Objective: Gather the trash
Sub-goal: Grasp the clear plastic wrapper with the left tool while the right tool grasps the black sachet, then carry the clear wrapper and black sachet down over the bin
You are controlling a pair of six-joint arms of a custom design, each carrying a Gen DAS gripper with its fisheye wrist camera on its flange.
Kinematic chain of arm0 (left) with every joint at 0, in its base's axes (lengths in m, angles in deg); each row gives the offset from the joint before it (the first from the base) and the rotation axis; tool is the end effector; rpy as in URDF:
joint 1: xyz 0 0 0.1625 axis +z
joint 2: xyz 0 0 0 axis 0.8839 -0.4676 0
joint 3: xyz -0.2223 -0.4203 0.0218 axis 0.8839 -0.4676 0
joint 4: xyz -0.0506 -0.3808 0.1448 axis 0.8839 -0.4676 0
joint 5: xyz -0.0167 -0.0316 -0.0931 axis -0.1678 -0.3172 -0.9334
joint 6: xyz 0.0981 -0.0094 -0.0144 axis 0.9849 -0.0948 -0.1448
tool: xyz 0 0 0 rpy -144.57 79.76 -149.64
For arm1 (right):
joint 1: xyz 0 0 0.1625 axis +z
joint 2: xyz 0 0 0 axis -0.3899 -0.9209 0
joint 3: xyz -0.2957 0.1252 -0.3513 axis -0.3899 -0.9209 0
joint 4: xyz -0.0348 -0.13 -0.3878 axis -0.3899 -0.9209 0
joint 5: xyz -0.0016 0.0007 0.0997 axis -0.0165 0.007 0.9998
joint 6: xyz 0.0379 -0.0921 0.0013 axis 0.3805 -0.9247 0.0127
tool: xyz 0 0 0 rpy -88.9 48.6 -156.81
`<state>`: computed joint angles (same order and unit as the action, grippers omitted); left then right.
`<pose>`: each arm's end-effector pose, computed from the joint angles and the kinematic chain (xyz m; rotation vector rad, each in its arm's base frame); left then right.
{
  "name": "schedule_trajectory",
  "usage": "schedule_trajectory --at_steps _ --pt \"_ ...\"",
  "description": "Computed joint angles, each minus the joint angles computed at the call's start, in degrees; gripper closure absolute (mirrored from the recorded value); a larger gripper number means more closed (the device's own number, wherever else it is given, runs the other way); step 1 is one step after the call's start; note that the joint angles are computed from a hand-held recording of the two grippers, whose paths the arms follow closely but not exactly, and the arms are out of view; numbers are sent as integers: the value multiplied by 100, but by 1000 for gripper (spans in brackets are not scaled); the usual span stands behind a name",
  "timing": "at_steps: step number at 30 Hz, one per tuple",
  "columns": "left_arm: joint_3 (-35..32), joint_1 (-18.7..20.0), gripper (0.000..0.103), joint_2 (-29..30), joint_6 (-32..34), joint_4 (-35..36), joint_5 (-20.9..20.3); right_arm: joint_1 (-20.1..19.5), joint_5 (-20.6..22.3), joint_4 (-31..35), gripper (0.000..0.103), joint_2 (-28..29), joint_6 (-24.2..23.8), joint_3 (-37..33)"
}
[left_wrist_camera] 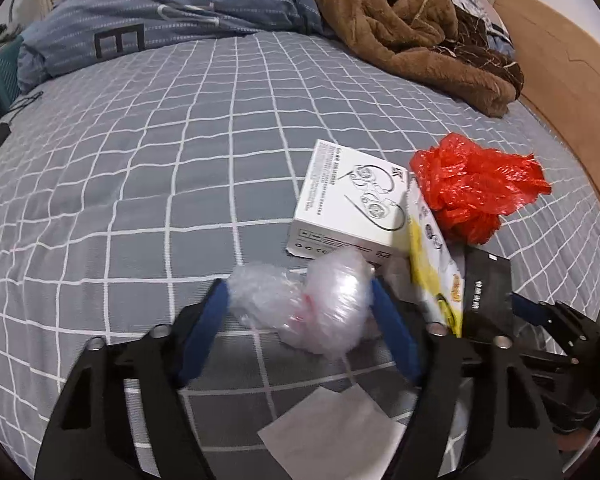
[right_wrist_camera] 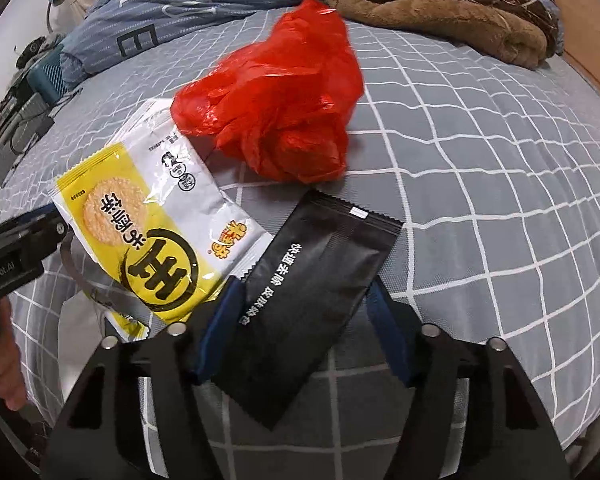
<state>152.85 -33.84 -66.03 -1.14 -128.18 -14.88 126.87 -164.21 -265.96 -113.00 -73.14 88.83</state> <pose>-0.2498 -0.3741 0.1527 -0.0509 2.2854 -0.8298 0.1939 -0.4284 0.1842 0.7613 -2.4737 0.3672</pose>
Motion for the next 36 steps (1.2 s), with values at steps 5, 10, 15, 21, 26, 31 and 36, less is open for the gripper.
schedule_trajectory --at_steps 5,10,15,21,26,31,36 --pt "-50 33 63 122 236 -278 -109 12 -64 -63 57 41 12 6" --pt "-70 4 72 156 181 -268 -93 11 -103 -57 76 23 26 -10" --pt "-99 -138 74 65 37 -38 -61 -10 -36 -50 94 -72 -77 -13" --pt "-108 -391 74 -145 -349 429 1 36 -15 -58 97 -225 -126 43" --pt "-207 -550 74 -238 -718 906 15 112 -26 -29 98 -339 -141 67" --pt "-300 -753 74 -341 -1208 1478 -27 151 -25 104 99 -523 -84 79" --pt "-394 -947 74 -408 -1520 1905 -74 227 -10 255 101 -762 -16 119"
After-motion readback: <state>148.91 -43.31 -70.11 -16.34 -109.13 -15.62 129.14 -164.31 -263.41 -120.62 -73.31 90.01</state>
